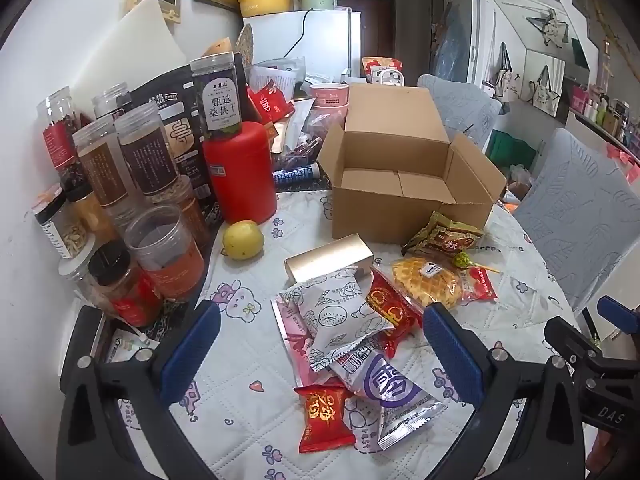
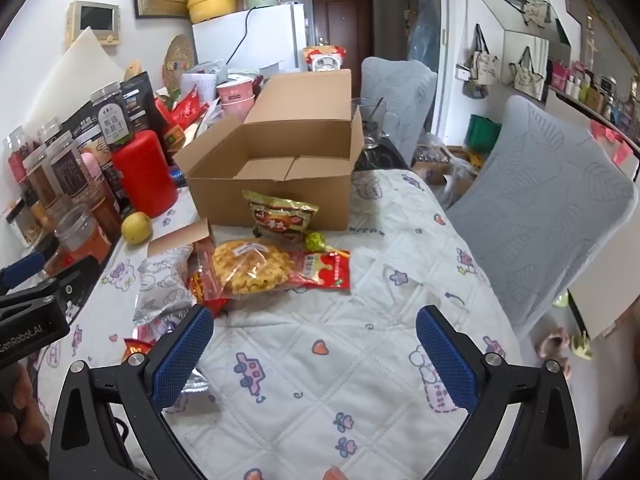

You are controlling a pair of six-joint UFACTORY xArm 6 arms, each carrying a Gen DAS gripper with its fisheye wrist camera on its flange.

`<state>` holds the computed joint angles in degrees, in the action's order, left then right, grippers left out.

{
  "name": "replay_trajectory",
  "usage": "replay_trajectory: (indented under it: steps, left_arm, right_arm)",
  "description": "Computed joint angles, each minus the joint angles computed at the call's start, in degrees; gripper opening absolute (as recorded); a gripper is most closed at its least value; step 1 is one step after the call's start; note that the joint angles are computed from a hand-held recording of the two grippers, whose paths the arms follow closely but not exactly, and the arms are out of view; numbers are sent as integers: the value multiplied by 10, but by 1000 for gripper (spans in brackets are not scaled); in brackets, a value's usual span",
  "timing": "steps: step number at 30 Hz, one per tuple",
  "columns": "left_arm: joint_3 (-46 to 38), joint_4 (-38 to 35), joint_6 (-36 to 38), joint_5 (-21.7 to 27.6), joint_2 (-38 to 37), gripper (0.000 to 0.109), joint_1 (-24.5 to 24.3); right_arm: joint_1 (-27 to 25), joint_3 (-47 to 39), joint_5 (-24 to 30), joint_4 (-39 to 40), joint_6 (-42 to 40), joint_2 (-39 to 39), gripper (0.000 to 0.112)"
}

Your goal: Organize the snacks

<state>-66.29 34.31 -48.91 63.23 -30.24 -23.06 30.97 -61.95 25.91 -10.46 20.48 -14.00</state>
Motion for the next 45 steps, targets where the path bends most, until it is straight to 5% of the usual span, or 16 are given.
replay_trajectory:
  steps: [45]
  left_arm:
    - [13,-25,5,-3,-15,103,3]
  right_arm:
    - [2,5,2,12,-9,-2,103]
